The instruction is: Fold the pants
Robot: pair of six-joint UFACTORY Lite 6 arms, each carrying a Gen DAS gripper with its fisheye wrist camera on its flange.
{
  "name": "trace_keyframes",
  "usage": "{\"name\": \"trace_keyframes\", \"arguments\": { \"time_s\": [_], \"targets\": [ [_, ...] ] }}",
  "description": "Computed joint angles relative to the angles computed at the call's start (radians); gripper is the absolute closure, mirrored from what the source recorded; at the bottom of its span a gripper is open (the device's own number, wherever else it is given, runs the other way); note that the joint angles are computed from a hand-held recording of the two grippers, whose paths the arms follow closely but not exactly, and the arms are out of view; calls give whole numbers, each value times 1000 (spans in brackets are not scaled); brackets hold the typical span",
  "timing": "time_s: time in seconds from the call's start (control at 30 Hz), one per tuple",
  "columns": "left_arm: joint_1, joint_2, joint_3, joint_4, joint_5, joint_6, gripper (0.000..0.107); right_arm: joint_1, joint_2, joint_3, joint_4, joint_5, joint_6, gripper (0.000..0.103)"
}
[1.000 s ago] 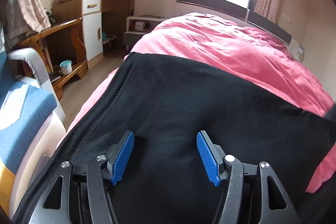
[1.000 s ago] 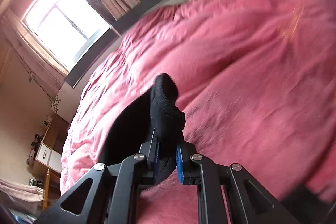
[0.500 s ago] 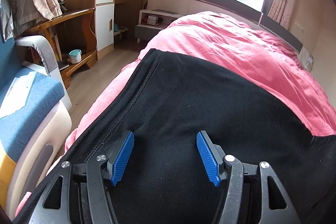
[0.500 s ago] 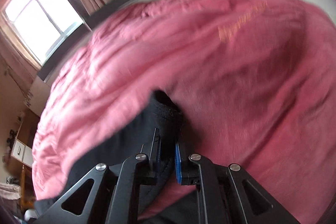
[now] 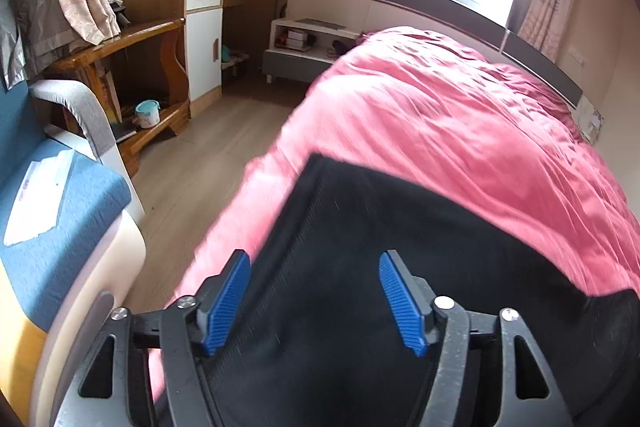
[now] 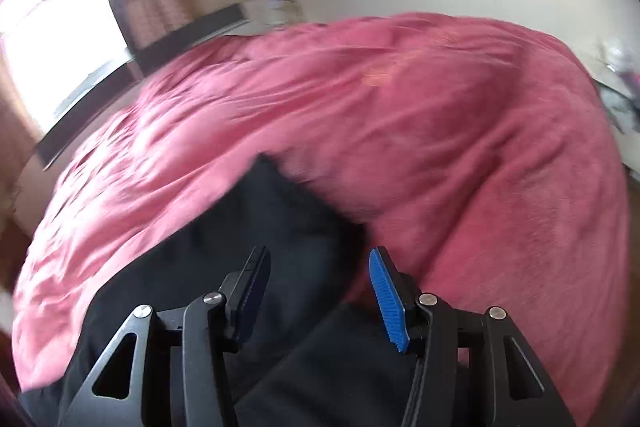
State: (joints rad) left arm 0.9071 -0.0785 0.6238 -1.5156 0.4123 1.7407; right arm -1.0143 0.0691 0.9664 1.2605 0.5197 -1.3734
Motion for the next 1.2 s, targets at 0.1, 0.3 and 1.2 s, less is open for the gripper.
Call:
{"name": "trace_keyframes", "arguments": {
  "time_s": [0.1,0.3,1.2],
  "targets": [
    [-15,102,115,65,-27,-101,37,101,-81,-117,56,3,-171,51],
    [-68,332,357,261,-30,-364,37,252,-13,-154,110,-139,-191,54],
    [-110,375,269,-242,-7,66,100,44,138,231,-221,92,193,48]
  ]
}}
